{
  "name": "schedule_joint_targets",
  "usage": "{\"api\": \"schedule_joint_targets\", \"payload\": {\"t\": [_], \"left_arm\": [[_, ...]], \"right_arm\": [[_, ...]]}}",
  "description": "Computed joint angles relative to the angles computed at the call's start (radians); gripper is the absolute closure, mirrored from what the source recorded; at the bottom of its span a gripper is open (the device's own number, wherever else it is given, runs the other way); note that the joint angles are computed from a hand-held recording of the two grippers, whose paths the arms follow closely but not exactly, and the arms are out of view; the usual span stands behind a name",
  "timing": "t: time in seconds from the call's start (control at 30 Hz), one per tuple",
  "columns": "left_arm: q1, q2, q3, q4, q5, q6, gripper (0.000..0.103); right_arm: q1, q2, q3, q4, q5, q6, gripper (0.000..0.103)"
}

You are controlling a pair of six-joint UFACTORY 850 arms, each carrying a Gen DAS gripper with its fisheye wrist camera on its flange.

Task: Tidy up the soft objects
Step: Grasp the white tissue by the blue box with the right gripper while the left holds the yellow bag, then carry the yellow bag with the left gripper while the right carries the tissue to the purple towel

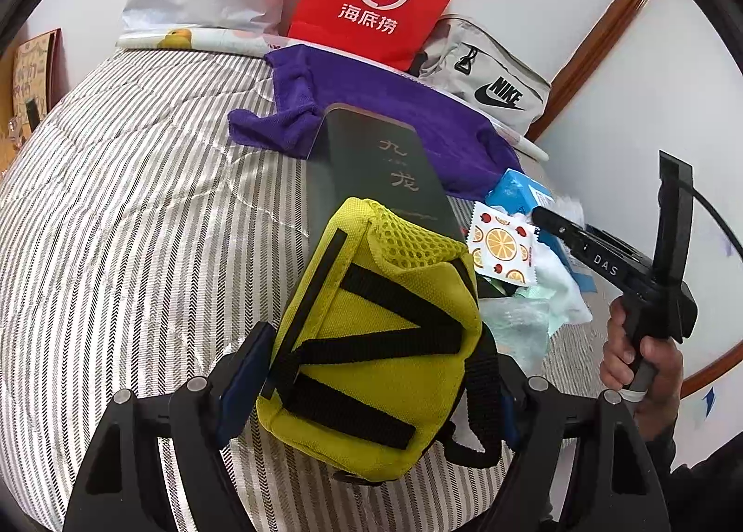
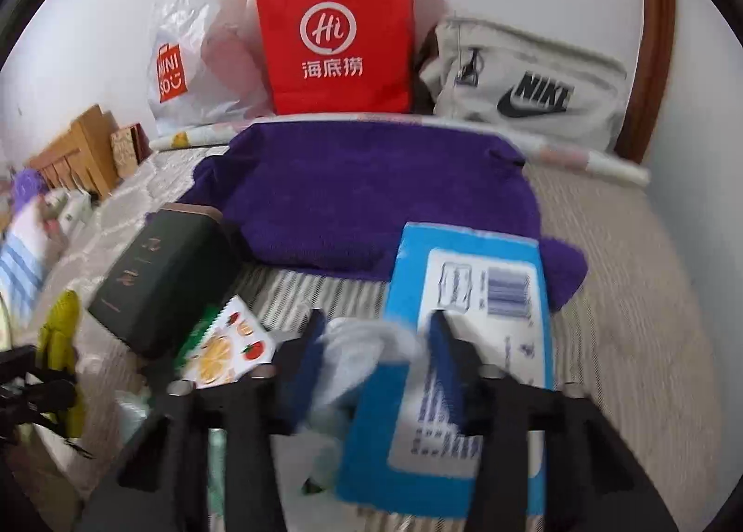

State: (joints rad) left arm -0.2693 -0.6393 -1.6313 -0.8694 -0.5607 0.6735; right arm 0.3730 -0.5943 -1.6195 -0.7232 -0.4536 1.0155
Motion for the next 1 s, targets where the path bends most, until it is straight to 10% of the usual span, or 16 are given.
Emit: {"api": "schedule_joint_targets", "payload": {"t": [0.03, 0.13, 0.5, 1.0], "left_arm": [[0.0, -0.002, 0.0, 0.0, -0.002, -0.005, 0.024], [0.0, -0.003, 0.002, -0.013, -0.008, -0.006, 0.024], [-0.02, 0.022, 0.022, 0.089, 0.041, -0.137, 0.024], [-0.045, 0.046, 0.051, 0.206, 0.06, -0.315, 0.026]], "right_arm": [[0.003, -0.002, 0.0, -0.024, -0.001, 0.009, 0.09], [-0.007, 0.016, 0.02, 0.05, 0.055, -0.062, 0.098], [0.021, 0.209, 0.211, -0.38, 0.111, 0.397, 0.098], [0.023, 0.387, 0.493, -0.12, 0.145, 0.198, 0.098]]}}
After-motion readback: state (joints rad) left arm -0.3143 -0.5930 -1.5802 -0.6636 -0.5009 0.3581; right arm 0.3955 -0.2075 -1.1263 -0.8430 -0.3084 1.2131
